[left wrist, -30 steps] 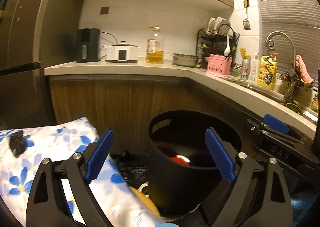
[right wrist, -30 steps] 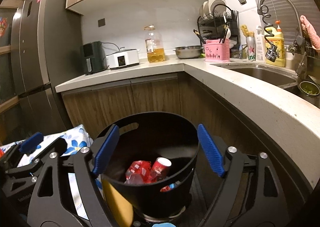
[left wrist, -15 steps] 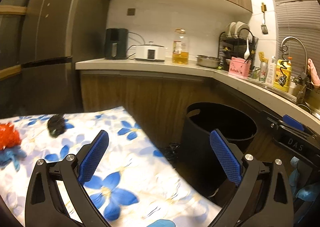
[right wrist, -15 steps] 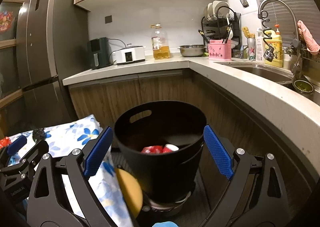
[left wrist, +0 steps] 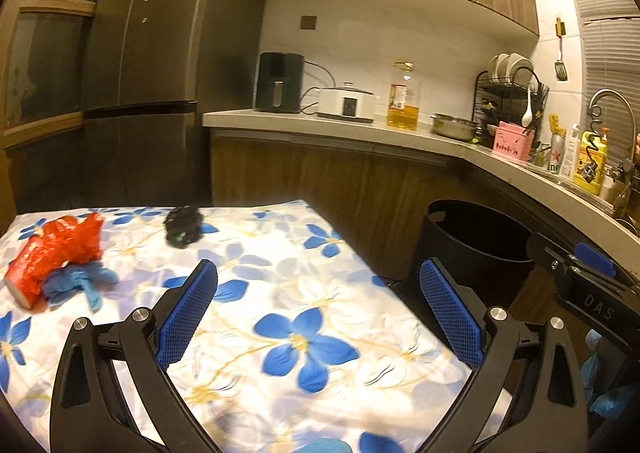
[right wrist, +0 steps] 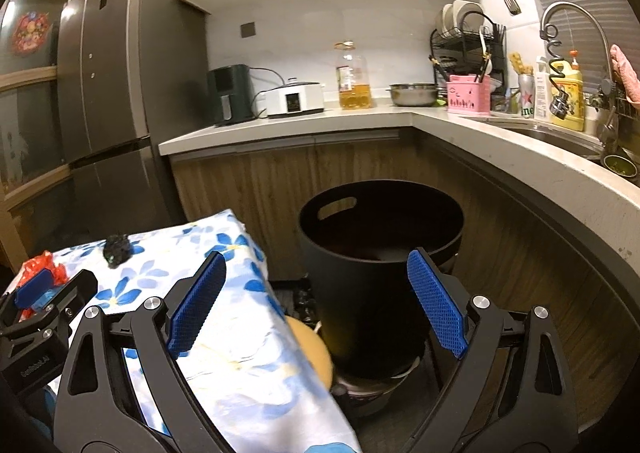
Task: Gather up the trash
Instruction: 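Move both open tools back from the bin toward the table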
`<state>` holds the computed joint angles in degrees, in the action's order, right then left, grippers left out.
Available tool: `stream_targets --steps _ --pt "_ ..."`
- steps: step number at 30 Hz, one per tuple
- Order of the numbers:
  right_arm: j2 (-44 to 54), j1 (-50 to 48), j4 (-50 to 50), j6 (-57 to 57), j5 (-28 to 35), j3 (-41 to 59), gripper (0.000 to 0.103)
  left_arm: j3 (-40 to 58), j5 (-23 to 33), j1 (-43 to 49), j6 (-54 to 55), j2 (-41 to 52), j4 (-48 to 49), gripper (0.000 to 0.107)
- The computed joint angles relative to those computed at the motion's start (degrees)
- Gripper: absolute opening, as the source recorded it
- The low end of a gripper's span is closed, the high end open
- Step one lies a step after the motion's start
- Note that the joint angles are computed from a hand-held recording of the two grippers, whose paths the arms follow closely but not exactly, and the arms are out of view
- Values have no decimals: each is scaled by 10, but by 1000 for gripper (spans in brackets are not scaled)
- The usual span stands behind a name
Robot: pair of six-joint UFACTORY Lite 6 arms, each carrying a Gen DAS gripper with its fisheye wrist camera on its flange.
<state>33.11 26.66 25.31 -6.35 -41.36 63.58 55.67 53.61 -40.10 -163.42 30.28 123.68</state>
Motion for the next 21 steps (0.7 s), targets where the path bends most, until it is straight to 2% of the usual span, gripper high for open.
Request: stream_targets --steps 8,21 --pt "5 61 49 -36 -5 9 91 -96 26 7 -42 -60 2 97" --pt "73 129 69 -64 30 104 91 -228 52 57 -88 -137 -3 97"
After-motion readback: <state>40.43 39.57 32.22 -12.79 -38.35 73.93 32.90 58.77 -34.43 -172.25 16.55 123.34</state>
